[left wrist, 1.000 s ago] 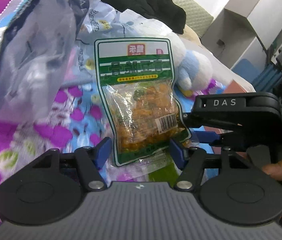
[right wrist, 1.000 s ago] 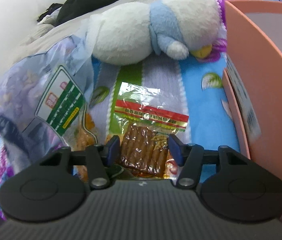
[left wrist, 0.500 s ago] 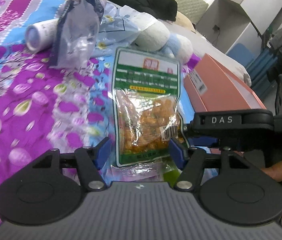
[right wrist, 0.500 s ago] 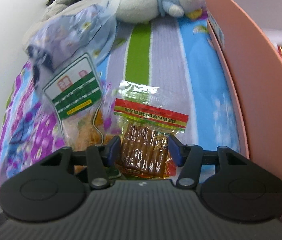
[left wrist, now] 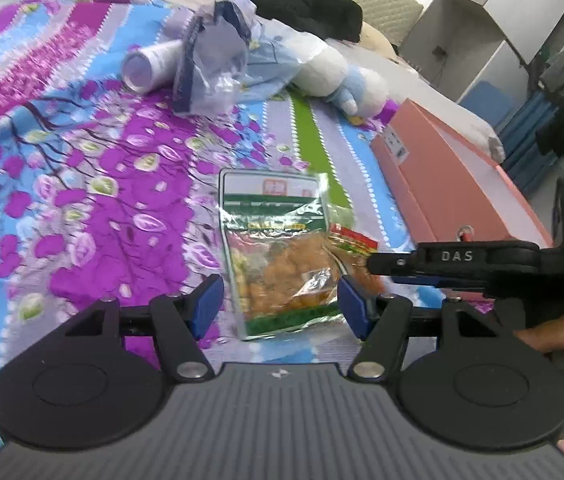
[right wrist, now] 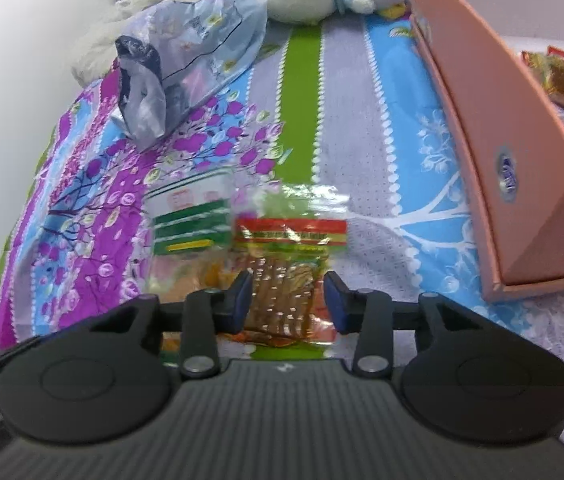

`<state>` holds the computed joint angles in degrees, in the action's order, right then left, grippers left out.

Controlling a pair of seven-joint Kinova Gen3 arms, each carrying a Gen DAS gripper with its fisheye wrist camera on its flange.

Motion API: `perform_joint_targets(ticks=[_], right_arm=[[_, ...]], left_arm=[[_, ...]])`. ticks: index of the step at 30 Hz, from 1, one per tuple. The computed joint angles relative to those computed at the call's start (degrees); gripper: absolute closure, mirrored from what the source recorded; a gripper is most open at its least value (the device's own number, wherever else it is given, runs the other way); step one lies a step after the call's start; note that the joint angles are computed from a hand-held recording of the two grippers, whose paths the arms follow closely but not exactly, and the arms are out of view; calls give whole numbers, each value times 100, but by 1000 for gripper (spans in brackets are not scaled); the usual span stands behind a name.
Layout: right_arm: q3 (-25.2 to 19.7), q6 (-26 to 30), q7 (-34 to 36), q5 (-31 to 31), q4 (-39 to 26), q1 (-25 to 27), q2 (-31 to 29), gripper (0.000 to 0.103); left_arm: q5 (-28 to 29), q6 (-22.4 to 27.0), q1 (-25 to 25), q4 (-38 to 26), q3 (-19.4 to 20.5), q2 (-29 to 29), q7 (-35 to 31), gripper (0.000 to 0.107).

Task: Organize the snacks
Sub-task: 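Lift the green-labelled packet with left while right lifts the sausage packet toward the box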

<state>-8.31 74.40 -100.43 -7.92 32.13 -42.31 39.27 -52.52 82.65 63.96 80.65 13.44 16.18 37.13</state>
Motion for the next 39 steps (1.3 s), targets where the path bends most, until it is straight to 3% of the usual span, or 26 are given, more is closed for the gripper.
perform_joint_targets(ticks=[2, 4, 6, 12, 20, 24, 26, 28, 33, 36, 39], right_arm=[[-17, -276, 101, 24, 364, 36, -186, 58], [-42, -434, 192, 48, 584, 48, -278, 34], [-65, -651, 295, 98, 861, 41, -387, 26], [-17, -1328, 165, 316, 1540, -59, -583, 27], [-149, -1450, 500, 477, 1623, -229, -557, 21], [-28, -1908, 655, 944, 2121, -558, -757, 20], [-39, -2142, 586, 994, 2350, -557, -843, 20], [-60, -2205, 581, 1035, 2417, -545, -882, 32], [-87, -2107, 545, 1049, 2374, -503, -920, 41], [-96, -2095, 462, 997, 2414, -438, -994, 55], [-106, -2022, 456, 978, 2434, -361, -1059, 60]], left_arm=[[40, 112, 15, -88, 2, 31, -65, 38], [23, 9, -5, -35, -16, 3, -35, 32], [35, -2, -30, -42, -33, 20, 11, 20], [106, -330, -179, 244, -67, -130, 523, 17], [146, 92, -168, 112, -17, -81, 953, 12], [231, -3, -220, 192, 13, -147, 1091, 8], [349, -75, -300, 188, 44, -158, 1012, 8], [472, 48, -333, 55, 53, -89, 840, 8], [518, -26, -363, 19, 23, -66, 540, 8], [576, 37, -425, -178, -10, 33, 44, 8], [623, -22, -505, -329, -71, 108, -536, 7]])
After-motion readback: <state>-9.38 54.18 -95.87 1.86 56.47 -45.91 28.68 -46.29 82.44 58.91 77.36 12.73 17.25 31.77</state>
